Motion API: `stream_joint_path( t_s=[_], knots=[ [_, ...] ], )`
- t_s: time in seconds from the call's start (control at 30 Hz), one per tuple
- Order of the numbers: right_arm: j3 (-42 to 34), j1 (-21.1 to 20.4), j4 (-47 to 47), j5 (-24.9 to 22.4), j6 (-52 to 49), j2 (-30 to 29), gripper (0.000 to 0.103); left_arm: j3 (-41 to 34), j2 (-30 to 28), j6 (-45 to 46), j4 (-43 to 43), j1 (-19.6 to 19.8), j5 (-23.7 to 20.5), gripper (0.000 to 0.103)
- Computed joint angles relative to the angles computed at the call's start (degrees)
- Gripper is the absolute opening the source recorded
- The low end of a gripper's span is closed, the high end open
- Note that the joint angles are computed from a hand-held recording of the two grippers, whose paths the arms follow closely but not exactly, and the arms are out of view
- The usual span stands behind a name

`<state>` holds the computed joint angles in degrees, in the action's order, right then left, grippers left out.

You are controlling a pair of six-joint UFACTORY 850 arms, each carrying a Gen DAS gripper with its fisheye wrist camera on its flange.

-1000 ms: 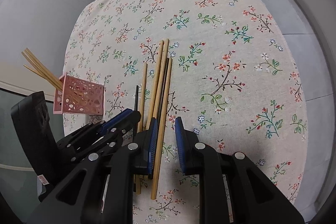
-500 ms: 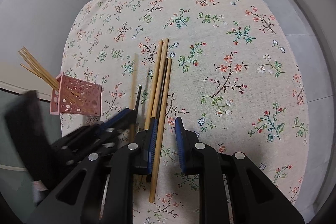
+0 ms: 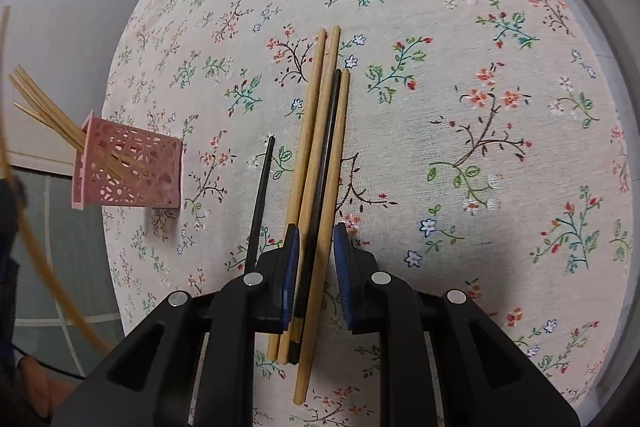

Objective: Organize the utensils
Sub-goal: 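Lift the chopstick in the left tool while the right tool lifts its chopstick, then carry both held chopsticks over the pink basket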

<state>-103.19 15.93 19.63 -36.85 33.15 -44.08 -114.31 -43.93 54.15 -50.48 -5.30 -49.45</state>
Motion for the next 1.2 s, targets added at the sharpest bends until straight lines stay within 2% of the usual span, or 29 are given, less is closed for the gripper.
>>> stream_joint_path(
  t_s=[0.13,0.2,0.37,0.73,0.93,1.2],
  knots=[
    [-3.2,0.8,-4.8,-2.2,2.9,-2.1,0.015,1.4,1.2,2.0,-1.1,0.5,0.4,0.006],
    [-3.5,0.8,-4.0,-2.3,2.1,-2.2,0.008,1.5,1.2,2.2,-1.2,0.7,0.3,0.006],
    [-4.6,1.5,-6.7,-2.7,3.1,-2.2,0.007,1.2,1.0,3.1,-2.2,0.9,0.4,0.006],
    [-1.1,2.6,-16.8,1.6,8.1,2.6,0.007,1.5,0.9,6.6,-6.6,2.1,0.1,0.006],
    [-0.9,3.2,-19.1,3.2,8.7,3.5,0.007,1.7,1.0,7.6,-8.2,2.5,0.2,0.006],
    [1.4,3.5,-23.2,7.7,11.4,5.7,0.007,1.0,0.7,8.2,-10.4,3.4,0.9,0.006]
  ],
)
